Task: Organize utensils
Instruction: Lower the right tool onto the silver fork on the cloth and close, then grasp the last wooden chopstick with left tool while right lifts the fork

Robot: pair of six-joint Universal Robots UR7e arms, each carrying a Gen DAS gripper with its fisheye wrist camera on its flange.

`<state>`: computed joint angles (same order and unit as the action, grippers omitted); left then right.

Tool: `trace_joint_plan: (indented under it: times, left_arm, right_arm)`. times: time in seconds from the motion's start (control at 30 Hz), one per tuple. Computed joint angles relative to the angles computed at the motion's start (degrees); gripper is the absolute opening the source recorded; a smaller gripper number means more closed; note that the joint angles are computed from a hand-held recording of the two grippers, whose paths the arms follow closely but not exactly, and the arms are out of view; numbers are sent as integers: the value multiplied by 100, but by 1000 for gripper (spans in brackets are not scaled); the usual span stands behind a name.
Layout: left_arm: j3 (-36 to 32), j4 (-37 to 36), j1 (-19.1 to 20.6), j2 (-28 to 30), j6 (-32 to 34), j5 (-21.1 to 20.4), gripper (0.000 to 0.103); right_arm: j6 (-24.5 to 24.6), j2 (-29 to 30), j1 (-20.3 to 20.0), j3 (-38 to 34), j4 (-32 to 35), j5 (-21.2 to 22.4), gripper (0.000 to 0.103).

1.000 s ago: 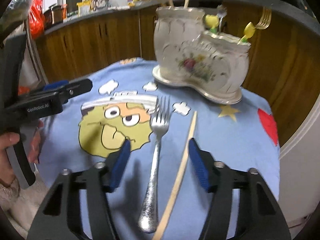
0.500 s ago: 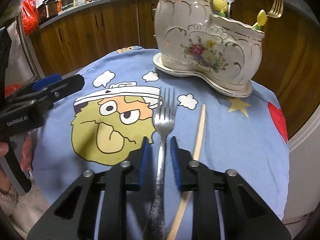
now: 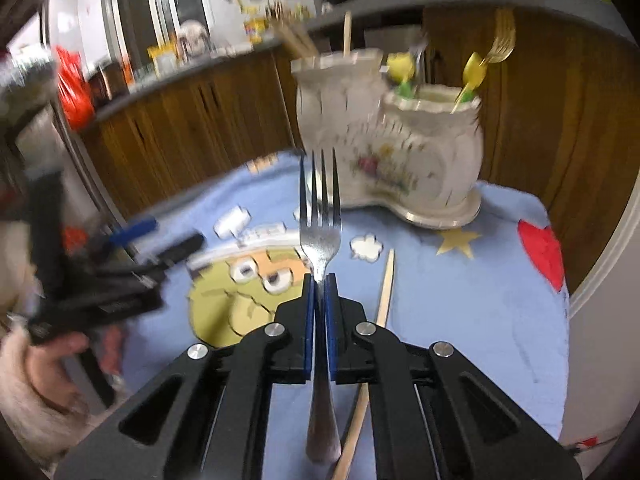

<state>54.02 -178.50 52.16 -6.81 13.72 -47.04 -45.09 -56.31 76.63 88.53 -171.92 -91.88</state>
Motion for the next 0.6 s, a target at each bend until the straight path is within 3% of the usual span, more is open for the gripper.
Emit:
trace_joint_plan:
  times: [0.13, 0.27, 0.43, 0.53, 0.6]
  left_arm:
    - [-84, 252, -82, 48, -74, -63, 97]
    - [-188, 730, -211, 109, -177, -295, 97]
    - [-600, 1829, -395, 316, -340, -653, 97]
    - [-1028, 2507, -520, 577, -314, -632, 93]
    - [-1229, 2890, -567, 694, -417, -696, 77]
  right_arm:
    - [67, -342, -111, 298, -249, 598, 5]
    - [100, -551, -210, 569, -920, 1019, 5]
    - [262, -584, -313, 542, -1473, 1134, 5]
    - [327, -601, -372, 496, -1567, 1065, 5]
    - [390, -624, -422, 462, -1479, 1110, 5]
